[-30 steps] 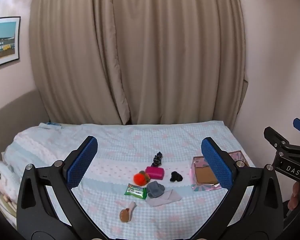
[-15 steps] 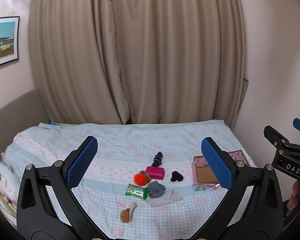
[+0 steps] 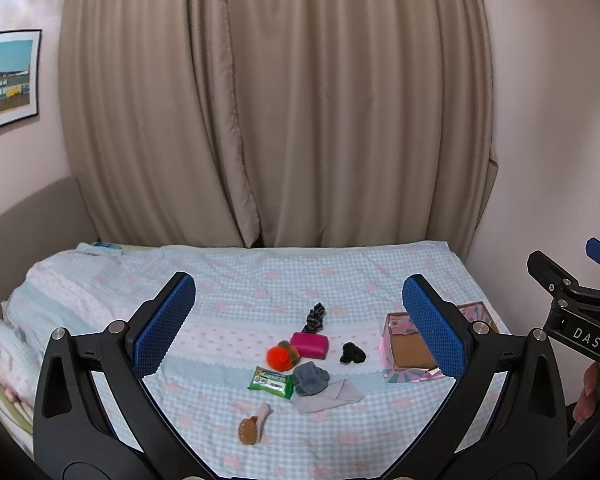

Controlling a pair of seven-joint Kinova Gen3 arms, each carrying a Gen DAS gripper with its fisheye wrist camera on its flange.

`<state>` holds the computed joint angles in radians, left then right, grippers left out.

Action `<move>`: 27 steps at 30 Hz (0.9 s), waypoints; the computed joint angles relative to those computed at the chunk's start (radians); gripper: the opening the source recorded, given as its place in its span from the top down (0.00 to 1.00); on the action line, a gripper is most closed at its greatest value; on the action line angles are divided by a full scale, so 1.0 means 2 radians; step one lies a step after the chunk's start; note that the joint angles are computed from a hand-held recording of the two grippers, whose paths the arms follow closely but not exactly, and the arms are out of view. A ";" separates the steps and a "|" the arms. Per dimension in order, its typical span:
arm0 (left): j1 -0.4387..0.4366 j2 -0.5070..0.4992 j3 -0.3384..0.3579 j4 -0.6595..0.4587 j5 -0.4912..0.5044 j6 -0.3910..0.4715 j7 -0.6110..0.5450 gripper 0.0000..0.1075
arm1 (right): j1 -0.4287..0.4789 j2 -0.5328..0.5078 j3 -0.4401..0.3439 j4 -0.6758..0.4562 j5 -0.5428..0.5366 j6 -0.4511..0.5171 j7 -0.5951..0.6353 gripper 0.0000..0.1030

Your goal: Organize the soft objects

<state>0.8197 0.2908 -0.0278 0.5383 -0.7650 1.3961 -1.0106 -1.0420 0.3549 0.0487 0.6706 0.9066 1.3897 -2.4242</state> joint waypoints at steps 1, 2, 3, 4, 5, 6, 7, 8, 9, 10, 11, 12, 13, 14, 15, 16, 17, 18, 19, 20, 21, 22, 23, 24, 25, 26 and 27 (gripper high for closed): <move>0.000 0.000 0.000 0.000 0.000 0.000 0.001 0.05 | 0.001 0.000 0.000 0.000 -0.001 -0.001 0.001 0.00; 0.001 0.000 0.000 0.000 -0.001 0.000 0.001 0.04 | 0.000 0.000 0.000 0.004 0.000 -0.003 -0.002 0.00; 0.000 -0.001 0.000 0.001 -0.001 0.000 0.001 0.05 | 0.000 -0.002 0.000 0.008 0.001 -0.005 -0.004 0.00; 0.000 -0.001 0.000 0.001 0.000 0.000 0.000 0.05 | 0.000 -0.002 -0.001 0.009 0.002 -0.006 -0.005 0.00; -0.001 0.000 0.000 0.000 0.001 0.000 0.000 0.05 | 0.000 -0.003 -0.002 0.013 0.003 -0.007 -0.007 0.00; 0.000 -0.001 0.000 0.001 0.000 0.000 0.000 0.05 | 0.000 -0.003 -0.003 0.013 0.003 -0.007 -0.007 0.00; 0.000 -0.002 0.000 0.003 0.000 -0.001 0.001 0.05 | 0.001 -0.004 -0.003 0.017 0.003 -0.009 -0.009 0.00; -0.001 -0.002 0.001 0.004 0.000 -0.002 0.001 0.05 | 0.001 -0.005 -0.004 0.021 0.004 -0.011 -0.012 0.00; -0.002 -0.002 0.001 0.002 0.001 0.000 0.000 0.05 | 0.002 -0.005 -0.006 0.021 0.004 -0.011 -0.012 0.00; -0.001 -0.004 0.001 0.008 0.000 -0.002 0.003 0.05 | 0.002 -0.005 -0.006 0.020 0.004 -0.010 -0.011 0.00; -0.001 -0.004 0.002 0.008 -0.001 -0.002 0.004 0.05 | 0.002 -0.005 -0.007 0.020 0.005 -0.011 -0.011 0.00; -0.002 -0.004 0.002 0.007 -0.001 -0.002 0.003 0.05 | 0.002 -0.005 -0.007 0.021 0.005 -0.011 -0.012 0.00; -0.002 -0.004 0.003 0.006 -0.001 -0.001 0.002 0.05 | 0.003 -0.005 -0.007 0.022 0.005 -0.011 -0.012 0.00; -0.003 -0.004 0.003 0.006 -0.001 -0.001 0.002 0.04 | 0.003 -0.006 -0.008 0.022 0.005 -0.012 -0.013 0.00; -0.003 -0.005 0.003 0.007 0.000 -0.002 0.002 0.04 | 0.003 -0.005 -0.008 0.021 0.005 -0.011 -0.013 0.00; -0.003 -0.005 0.004 0.008 0.000 -0.002 0.003 0.05 | 0.002 -0.004 -0.008 0.020 0.006 -0.010 -0.012 0.00; -0.003 -0.006 0.004 0.010 0.000 -0.003 0.004 0.05 | 0.003 -0.004 -0.008 0.020 0.006 -0.010 -0.011 0.00; -0.003 -0.006 0.005 0.009 -0.001 -0.002 0.003 0.05 | 0.003 -0.005 -0.008 0.020 0.005 -0.011 -0.011 0.00; -0.002 -0.005 0.005 0.008 -0.002 -0.001 0.004 0.05 | 0.003 -0.005 -0.008 0.021 0.005 -0.010 -0.012 0.00; -0.001 -0.005 0.005 0.008 -0.003 -0.001 0.004 0.04 | 0.003 -0.005 -0.008 0.020 0.005 -0.010 -0.012 0.00; -0.001 -0.005 0.005 0.007 -0.003 0.000 0.003 0.04 | 0.003 -0.005 -0.008 0.020 0.005 -0.010 -0.012 0.00; -0.003 -0.006 0.005 0.008 -0.002 -0.001 0.004 0.05 | 0.002 -0.005 -0.008 0.020 0.005 -0.010 -0.012 0.00; -0.003 -0.006 0.006 0.008 -0.001 -0.001 0.003 0.05 | 0.002 -0.004 -0.008 0.020 0.006 -0.009 -0.012 0.00; -0.003 -0.006 0.006 0.008 -0.001 -0.001 0.003 0.05 | 0.002 -0.004 -0.008 0.019 0.006 -0.009 -0.012 0.00; -0.003 -0.006 0.005 0.008 -0.002 -0.001 0.004 0.05 | 0.002 -0.004 -0.008 0.020 0.006 -0.010 -0.012 0.00; -0.003 -0.005 0.005 0.006 -0.002 0.000 0.003 0.05 | 0.002 -0.005 -0.008 0.021 0.006 -0.010 -0.013 0.00; -0.002 -0.005 0.005 0.005 -0.002 0.001 0.003 0.05 | 0.002 -0.005 -0.008 0.021 0.006 -0.010 -0.013 0.00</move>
<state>0.8151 0.2816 -0.0173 0.5481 -0.7697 1.3973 -1.0044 -1.0382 0.3455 0.0327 0.7117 0.9187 1.3701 -2.4496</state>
